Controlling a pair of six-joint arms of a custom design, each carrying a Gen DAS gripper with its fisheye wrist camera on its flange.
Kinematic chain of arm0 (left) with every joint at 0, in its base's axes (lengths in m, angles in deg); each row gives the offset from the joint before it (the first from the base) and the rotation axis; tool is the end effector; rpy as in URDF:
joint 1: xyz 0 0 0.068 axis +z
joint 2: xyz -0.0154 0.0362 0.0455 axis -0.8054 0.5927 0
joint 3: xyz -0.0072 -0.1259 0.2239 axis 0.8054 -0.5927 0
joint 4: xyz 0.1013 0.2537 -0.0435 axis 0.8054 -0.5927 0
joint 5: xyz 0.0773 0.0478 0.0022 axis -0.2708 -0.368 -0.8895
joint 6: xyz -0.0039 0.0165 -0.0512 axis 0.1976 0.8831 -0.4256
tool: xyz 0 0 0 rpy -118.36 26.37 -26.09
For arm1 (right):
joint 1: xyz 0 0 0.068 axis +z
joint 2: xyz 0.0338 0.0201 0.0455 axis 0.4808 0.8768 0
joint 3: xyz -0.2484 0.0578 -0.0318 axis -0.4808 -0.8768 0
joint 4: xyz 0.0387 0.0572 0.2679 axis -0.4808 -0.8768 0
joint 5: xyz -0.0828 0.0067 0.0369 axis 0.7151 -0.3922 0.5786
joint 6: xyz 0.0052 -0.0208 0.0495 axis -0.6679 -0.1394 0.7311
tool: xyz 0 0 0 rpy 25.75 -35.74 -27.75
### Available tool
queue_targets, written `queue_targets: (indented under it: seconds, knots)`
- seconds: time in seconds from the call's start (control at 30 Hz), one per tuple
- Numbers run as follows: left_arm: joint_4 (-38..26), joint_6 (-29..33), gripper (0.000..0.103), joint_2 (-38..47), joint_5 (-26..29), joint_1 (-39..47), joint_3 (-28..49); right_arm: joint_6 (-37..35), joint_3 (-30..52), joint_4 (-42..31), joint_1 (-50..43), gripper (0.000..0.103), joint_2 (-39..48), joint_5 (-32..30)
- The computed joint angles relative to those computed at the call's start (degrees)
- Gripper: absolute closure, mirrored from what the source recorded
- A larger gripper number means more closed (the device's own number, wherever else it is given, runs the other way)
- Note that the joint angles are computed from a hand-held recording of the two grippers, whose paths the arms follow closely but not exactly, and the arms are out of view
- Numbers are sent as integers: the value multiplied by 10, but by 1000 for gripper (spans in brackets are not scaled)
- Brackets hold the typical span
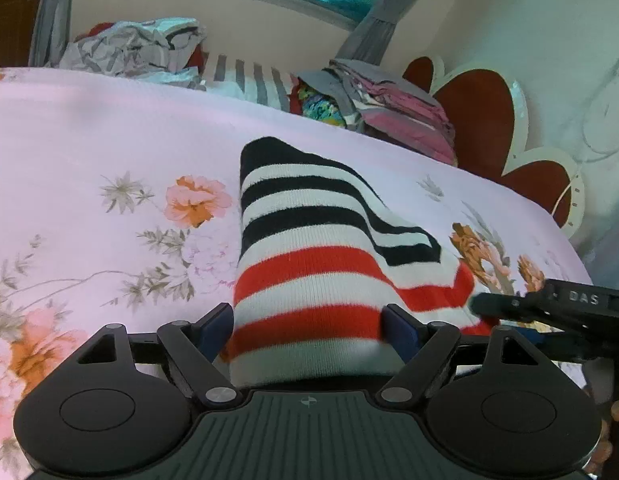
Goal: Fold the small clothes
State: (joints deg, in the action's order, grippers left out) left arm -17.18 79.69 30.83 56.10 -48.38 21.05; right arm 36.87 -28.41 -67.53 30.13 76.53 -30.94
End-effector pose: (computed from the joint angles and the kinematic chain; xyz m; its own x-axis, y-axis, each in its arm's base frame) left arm 0.3580 0.0125 0.1885 -0.7604 0.0516 -0.6474 0.3731 0.8507 -0.3704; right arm 0.2633 0.0093 0.1894 -0.6276 0.5953 -0.5017 0.3862 0.7976 0.4633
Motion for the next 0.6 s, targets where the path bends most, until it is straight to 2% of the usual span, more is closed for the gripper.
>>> queue_targets:
  seconds: [0.03,0.1,0.13,0.3,0.33,0.43,0.53,0.6]
  knots:
    - [4,-3,22,5,-4,-4,2,-2,4,13,2,42,14,1]
    - [15,-7,22,17,-10,-10,7,-8,10,34,9,60,35,7]
    - [17,-11,22,24,-12,-12,9,-12,11,46,14,64,42,12]
    - [32,-33,22,47,-16,-19,15,-81,13,80,64,88,47,107]
    - [36,-34,22,49,-17,-21,14,-103,13,85,76,89,49,132]
    - [48,-31,20,56,-21,-26,14,-119,16,76,69,90,74,155]
    - [52,-32,16,66,-20,-27,18,-110,-2,96,43,87,80,131]
    - [56,-26,15,65,-17,-26,14,-124,8,82,50,84,79,142]
